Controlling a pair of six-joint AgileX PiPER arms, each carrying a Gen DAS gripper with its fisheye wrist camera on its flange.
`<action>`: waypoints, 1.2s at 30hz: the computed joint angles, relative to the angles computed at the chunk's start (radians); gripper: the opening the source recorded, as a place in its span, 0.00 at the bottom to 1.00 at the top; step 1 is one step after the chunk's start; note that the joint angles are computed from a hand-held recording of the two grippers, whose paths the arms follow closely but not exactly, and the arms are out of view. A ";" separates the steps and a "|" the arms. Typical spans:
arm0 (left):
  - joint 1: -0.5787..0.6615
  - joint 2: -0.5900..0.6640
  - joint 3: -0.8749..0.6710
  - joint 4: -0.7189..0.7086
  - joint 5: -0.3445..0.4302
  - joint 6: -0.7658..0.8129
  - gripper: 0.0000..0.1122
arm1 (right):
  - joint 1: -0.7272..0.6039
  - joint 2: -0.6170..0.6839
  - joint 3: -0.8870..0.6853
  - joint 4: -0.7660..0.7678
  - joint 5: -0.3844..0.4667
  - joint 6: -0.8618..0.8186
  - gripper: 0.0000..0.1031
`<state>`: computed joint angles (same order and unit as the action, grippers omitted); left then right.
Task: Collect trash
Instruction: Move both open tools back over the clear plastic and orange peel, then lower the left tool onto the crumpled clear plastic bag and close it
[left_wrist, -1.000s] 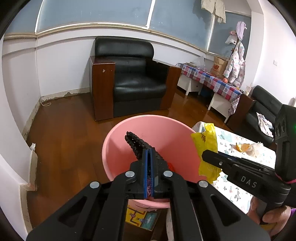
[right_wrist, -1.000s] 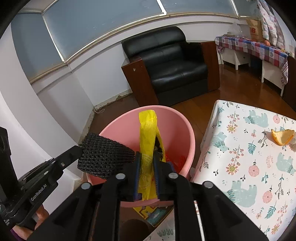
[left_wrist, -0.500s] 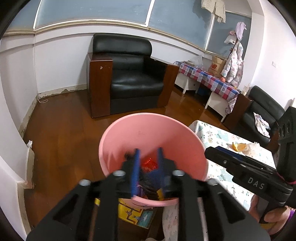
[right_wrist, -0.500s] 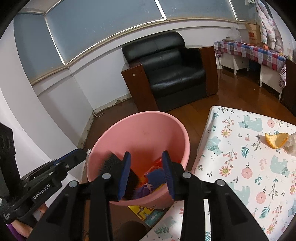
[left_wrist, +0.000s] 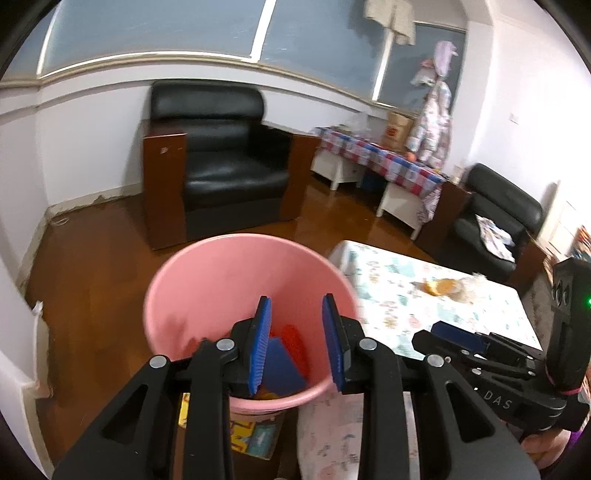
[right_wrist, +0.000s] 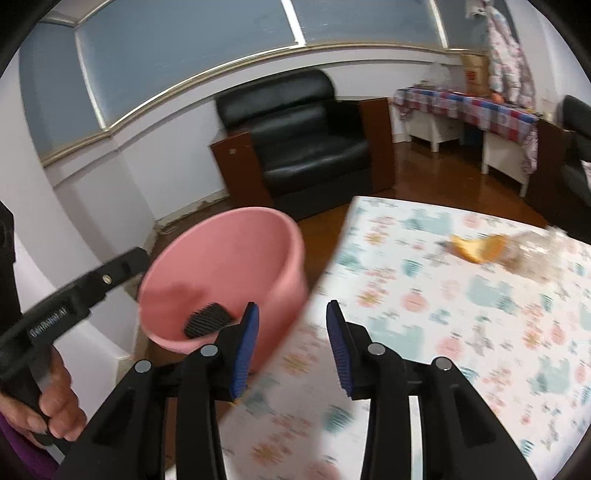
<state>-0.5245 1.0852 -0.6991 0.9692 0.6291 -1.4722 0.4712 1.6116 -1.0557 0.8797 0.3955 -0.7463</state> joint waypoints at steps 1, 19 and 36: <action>-0.019 0.017 -0.010 0.011 -0.004 -0.004 0.25 | -0.020 -0.012 0.015 -0.004 0.000 0.001 0.37; -0.145 0.590 -0.563 -0.299 -0.156 0.565 0.25 | -0.539 0.021 0.036 0.034 0.040 -0.035 0.39; -0.074 1.302 -1.634 -0.785 0.260 1.323 0.25 | -0.611 0.139 0.031 0.205 0.019 -0.203 0.39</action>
